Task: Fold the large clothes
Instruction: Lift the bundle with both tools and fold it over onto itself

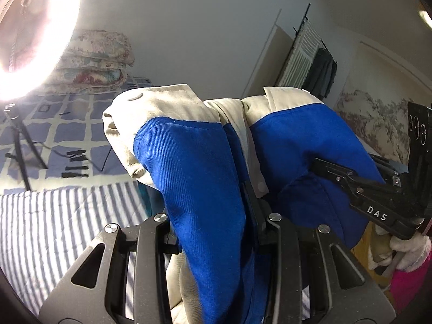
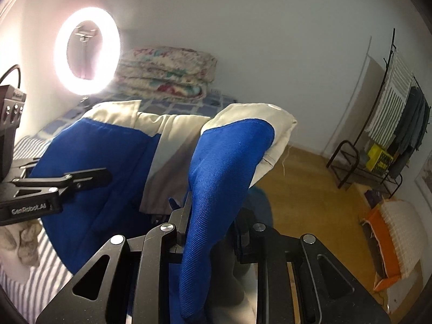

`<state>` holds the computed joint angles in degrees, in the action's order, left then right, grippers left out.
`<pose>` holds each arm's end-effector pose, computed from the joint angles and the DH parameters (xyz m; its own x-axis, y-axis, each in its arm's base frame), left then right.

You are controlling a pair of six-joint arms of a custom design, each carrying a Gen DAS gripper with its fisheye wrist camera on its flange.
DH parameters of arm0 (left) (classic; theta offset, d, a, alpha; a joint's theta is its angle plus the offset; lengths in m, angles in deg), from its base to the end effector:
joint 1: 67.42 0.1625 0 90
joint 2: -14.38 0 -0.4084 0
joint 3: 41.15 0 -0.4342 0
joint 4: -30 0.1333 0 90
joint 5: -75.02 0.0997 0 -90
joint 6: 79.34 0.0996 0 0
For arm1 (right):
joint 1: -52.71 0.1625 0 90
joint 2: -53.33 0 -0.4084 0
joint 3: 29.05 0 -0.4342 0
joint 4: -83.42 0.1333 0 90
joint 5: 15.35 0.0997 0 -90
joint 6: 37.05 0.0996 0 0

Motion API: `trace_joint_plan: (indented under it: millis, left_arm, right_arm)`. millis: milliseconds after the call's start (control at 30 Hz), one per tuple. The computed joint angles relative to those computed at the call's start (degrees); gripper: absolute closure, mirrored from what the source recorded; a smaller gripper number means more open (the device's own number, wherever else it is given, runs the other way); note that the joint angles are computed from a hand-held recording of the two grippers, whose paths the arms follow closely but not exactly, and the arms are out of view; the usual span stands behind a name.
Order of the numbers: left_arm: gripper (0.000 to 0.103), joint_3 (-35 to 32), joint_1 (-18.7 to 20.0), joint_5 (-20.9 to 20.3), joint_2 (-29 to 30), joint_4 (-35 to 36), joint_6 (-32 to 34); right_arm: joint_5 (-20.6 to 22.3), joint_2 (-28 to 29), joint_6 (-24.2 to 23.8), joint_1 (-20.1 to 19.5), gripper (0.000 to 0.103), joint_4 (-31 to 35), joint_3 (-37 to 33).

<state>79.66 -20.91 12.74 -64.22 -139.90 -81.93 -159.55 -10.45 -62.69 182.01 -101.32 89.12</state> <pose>-0.2380 -0.5119 0.2623 -0.8617 0.3766 -0.3401 0.5062 0.5917 -0.6274 0.3871 -0.3900 0.1960 -0.4991 -0.2229 0.8374 -0.7750 0.5472 -0.3162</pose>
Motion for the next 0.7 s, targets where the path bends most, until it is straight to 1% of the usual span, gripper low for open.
trace_joint_plan:
  millis: [67,200,367,467,633,700]
  left_arm:
    - [0.069,-1.85,1.26,-0.26,2.71,-1.33,1.31]
    - [0.069,-5.26,3.45,-0.85,7.36,-2.76,2.62]
    - [0.069,-7.06,5.01,-0.91,10.89,-5.29,4.11]
    - [0.069,-7.98,6.06,-1.18,12.63,-6.38,4.98]
    - [0.069,-10.82,9.12,-1.7,15.14,-4.91,4.6]
    - [0.069,-11.58,10.41,-1.85,15.54,-4.02,4.04]
  right_arm:
    - [0.78,1.61,-2.51,-1.45,0.082,-3.38,-0.76]
    - [2.89,3.29,-5.02,-4.71,0.082,-6.64,-1.36]
    - [5.6,4.44,-5.18,-7.64,0.082,-8.22,-1.83]
    - [6.32,5.45,-6.72,-8.76,0.082,-8.71,-2.63]
    - [7.09,6.23,-8.77,-10.76,0.082,-7.82,-3.72]
    - [8.07,5.4,-8.44,-12.19,0.082,-7.37,-3.3]
